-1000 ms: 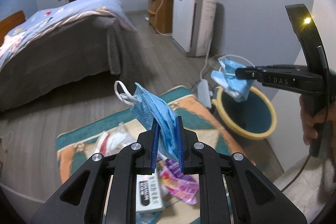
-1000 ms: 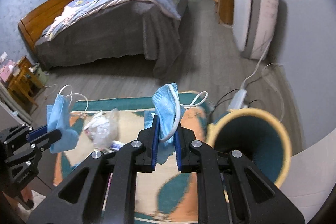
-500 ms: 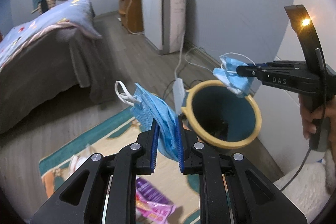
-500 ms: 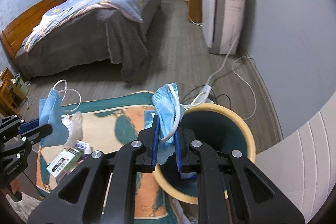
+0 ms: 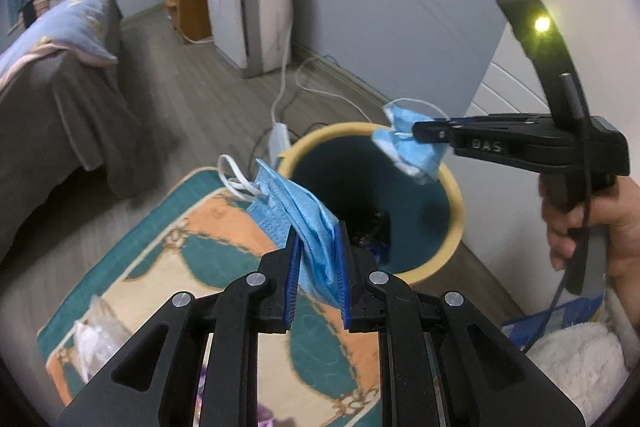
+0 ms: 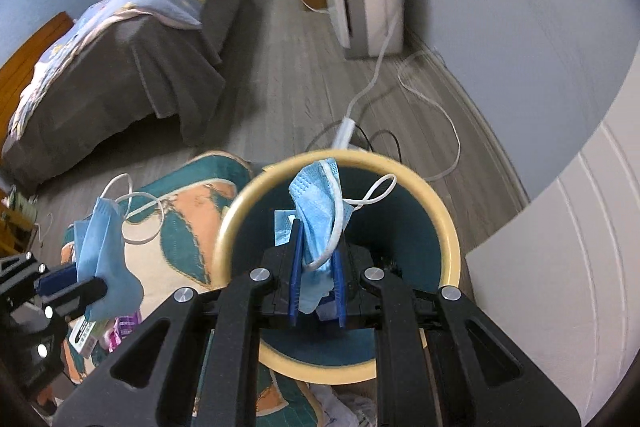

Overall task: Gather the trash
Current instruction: 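Carry the blue mask over the bin and open the right tool while the left holds its mask, then drop the blue face mask into the bin with the left tool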

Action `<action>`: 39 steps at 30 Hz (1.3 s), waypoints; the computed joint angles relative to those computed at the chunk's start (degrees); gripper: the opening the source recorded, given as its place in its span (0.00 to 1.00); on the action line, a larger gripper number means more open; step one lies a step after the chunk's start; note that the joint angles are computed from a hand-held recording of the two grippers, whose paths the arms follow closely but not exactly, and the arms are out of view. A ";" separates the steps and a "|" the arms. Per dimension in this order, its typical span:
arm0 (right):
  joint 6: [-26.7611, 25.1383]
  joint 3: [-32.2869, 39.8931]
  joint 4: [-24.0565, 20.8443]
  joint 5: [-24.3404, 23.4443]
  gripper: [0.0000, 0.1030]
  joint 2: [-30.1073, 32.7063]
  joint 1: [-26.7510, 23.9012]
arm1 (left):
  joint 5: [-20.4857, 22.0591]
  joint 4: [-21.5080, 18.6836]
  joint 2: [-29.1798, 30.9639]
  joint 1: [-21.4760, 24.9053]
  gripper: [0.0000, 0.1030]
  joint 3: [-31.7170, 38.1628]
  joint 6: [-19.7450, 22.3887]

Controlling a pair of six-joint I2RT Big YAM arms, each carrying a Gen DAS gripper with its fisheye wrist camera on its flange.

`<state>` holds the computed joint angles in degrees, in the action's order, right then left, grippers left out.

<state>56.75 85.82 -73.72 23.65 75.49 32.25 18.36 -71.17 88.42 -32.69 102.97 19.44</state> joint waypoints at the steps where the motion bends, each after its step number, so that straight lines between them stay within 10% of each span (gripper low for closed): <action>1: 0.66 -1.02 0.96 -0.82 0.13 -0.53 -0.48 | 0.30 0.21 0.19 -0.35 0.16 -0.19 0.37; 10: 3.51 -4.55 2.36 -2.28 0.13 -2.09 -1.74 | 0.07 0.94 3.30 -3.48 0.16 0.56 1.13; 15: 4.31 -5.26 2.58 -1.29 0.18 -2.75 -1.89 | -1.10 2.59 4.31 -4.14 0.32 1.49 0.67; 25: 5.21 -5.08 2.23 0.29 0.76 -2.70 -2.21 | -4.35 6.33 2.12 -2.93 0.90 -1.19 -1.37; 28: 5.29 -4.90 2.09 1.24 0.95 -2.81 -1.95 | -6.83 7.54 0.34 -1.86 0.93 -3.02 -1.77; 39: 7.06 0.52 -6.30 3.33 0.94 1.25 -0.12 | -9.37 6.75 -4.16 5.66 0.94 -4.94 -3.33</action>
